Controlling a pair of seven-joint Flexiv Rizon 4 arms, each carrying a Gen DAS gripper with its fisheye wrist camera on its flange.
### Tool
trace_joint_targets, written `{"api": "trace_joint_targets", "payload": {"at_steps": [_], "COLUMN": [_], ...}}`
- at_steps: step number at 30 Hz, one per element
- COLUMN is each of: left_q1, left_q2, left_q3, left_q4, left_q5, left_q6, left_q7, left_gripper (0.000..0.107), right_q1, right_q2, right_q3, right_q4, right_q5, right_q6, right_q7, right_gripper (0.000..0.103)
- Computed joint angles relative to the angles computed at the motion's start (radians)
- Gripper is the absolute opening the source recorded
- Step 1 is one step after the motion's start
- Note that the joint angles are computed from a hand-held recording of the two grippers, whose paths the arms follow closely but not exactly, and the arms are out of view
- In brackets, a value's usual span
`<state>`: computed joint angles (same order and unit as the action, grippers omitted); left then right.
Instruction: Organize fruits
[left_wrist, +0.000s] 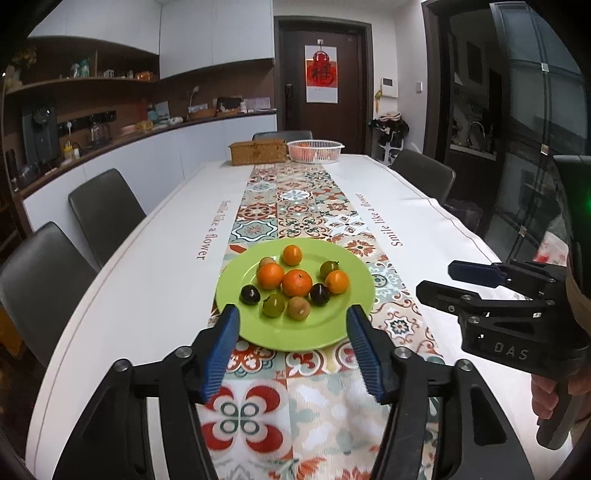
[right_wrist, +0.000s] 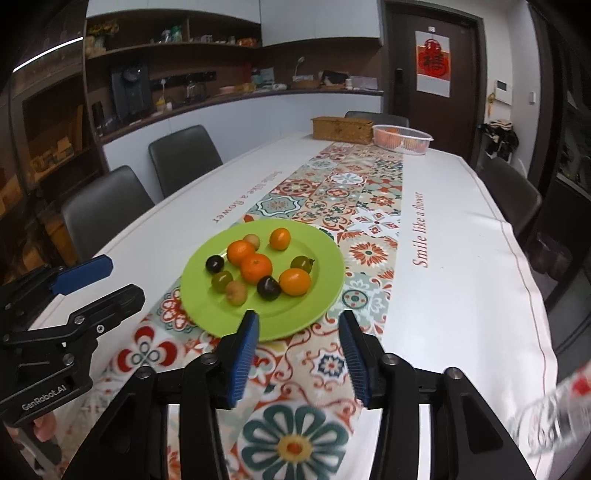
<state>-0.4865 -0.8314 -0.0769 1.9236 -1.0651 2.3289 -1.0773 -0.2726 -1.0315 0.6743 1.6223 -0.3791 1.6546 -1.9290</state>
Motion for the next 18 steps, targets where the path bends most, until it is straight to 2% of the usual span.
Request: {"api": "trace_joint_targets", "payload": {"at_steps": [5,7,9,18], "left_q1": [-0.025,-0.028,-0.038,-0.07], "left_q2": [0.032,0.051,0.064,0.118], "left_q3": [-0.015,-0.023,-0.028,-0.054], "left_q4": [0.065,0.095,0.116,0.204], "left_q5": [-0.013,-0.007,-0.019,-0.039], "left_q6": [0.059,0.078,0.096,0.183], "left_q7": [-0.026,-0.052,-0.061,-0.087], "left_gripper": [0.073,0.077,0.083,0.097], "right_q1": [-0.042,-0.05,-0.056,-0.024], "right_q2": [0.056,0.077,0.104,0.22], "right_q3": [0.004,-0.008,-0.024,-0.131], "right_q4": [0.113,0.155,0.205,0.378], "right_q5": [-0.002,-0.015,-0.022,-0.032], "right_q6": [0.081,0.117,0.168,0.373], "right_q7": [0.023,0.043,0.064,0.155], "right_gripper": [0.051,0.058,0.062,0.074]}}
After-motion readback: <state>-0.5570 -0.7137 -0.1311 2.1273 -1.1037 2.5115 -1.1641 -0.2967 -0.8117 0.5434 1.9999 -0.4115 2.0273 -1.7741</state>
